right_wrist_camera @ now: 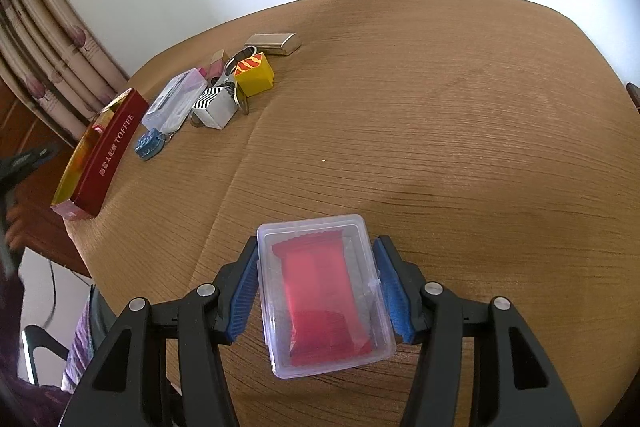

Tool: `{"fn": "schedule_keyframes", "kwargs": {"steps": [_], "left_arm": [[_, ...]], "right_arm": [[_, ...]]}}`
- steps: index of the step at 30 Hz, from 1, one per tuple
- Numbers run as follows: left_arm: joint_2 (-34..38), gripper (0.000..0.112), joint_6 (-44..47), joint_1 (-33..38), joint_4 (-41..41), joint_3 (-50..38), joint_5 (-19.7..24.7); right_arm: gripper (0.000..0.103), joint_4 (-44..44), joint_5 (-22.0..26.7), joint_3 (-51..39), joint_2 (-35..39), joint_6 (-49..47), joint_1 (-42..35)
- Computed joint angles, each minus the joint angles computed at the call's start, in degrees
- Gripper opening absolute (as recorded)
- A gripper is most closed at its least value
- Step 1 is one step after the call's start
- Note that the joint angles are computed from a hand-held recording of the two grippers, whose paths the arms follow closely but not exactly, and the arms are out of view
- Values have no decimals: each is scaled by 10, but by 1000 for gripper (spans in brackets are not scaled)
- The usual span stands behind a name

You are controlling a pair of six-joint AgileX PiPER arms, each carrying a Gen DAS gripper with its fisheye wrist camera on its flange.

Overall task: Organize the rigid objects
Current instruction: 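Carry the clear pink box into the tin and open the right gripper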

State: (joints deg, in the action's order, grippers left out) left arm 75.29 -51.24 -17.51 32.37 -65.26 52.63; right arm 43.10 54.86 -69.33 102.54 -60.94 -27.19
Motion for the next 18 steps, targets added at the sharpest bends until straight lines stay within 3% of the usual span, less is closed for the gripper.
{"fn": "schedule_keyframes", "kwargs": {"steps": [2,5,8,12,18], "left_arm": [[-48,39,-91,-74,67,49,52],[-112,39,-162,-139,79,103,107],[-143,39,-192,-155,81,129,138],[-170,39,-187,-126,51,170,125],[-189,39,-177,-95,28,190,93]], "right_arm": [[53,-5,-3,1,-3,10,3],[53,-11,-7,6,-15,21,6],[53,-7,0,11,-37,30,10],[53,6,27,0,-82,53,48],[53,24,82,-125,-71,159,219]]}}
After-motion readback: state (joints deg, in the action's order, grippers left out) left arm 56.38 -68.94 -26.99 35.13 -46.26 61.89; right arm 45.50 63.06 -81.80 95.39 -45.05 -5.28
